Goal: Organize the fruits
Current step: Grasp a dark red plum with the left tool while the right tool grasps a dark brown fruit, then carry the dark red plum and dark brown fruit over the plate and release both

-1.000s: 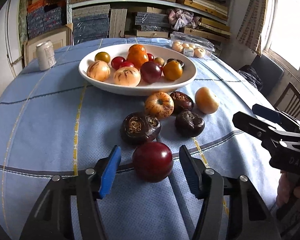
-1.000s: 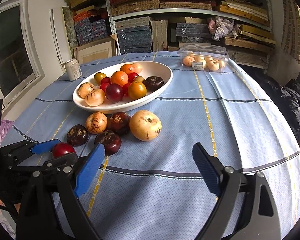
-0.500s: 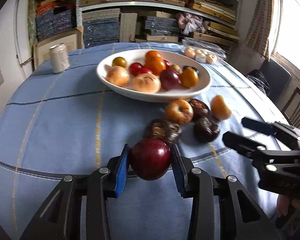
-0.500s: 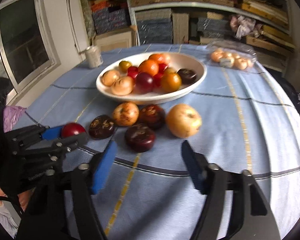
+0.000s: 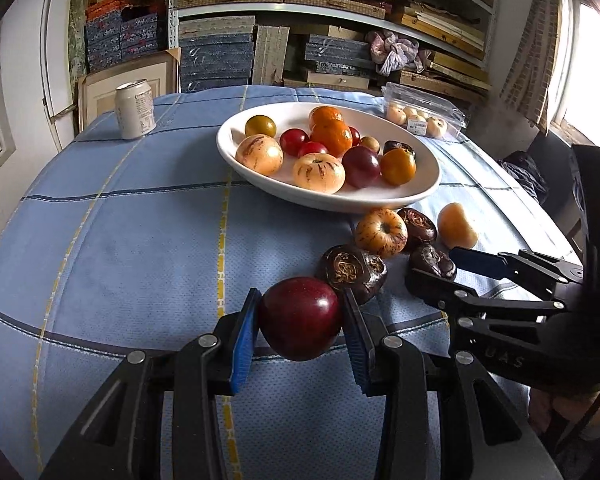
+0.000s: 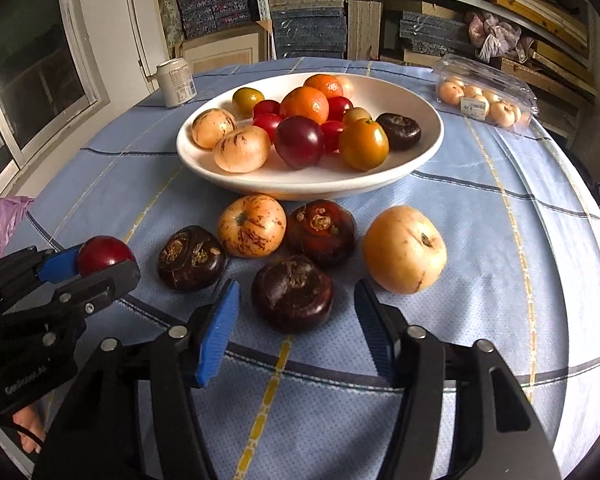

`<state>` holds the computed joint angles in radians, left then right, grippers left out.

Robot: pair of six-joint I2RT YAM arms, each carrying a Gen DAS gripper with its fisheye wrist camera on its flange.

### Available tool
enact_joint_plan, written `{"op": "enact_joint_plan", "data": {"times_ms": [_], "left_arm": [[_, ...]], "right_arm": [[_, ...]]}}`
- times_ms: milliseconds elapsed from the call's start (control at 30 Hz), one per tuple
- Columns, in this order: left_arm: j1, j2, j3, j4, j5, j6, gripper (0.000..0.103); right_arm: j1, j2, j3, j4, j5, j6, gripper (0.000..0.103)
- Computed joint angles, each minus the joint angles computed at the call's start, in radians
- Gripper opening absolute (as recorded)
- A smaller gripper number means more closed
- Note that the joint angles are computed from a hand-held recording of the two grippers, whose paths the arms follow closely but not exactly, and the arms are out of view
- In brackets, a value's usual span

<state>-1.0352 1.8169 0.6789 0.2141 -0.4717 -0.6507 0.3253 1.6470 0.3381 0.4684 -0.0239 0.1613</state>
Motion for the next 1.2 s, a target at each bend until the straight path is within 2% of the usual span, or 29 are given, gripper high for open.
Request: {"op": "enact_joint_plan", "data": {"times_ms": [67,233,533,1000,1067,1200], "left_arm": [[0.000,0.004,0.002,-0.001,0.000,-0.004,0.040],[0.000,0.014,0.010,-0.008,0.003,-0.004,0.040],[-0.004,0.023,0.020,-0.026,-0.015,-0.003,0.040],[-0.012,0.028,0.027,-0.046,-0.070,-0.007,0.040],[-0.021,0.024,0.027,-0.057,-0.088,-0.014,0.040],[-0.026,-0.021,0.035,-0.096,-0.120,-0.015,0.040]], "right_arm": [[-0.002,0.011,0.012,-0.007,-0.005,-0.001,0.054],[-0.011,0.028,0.023,-0.010,-0.027,-0.005,0.043],[-0.013,-0.002,-0.013,0.018,-0.045,-0.014,0.041],[-0.055,-0.237,-0.218,0.070,-0.090,0.027,0.042],[-0.065,-0.308,-0.247,0.050,-0.100,0.035,0.041],[-0.112,-0.521,-0.263,-0.101,-0.135,0.029,0.041]]}}
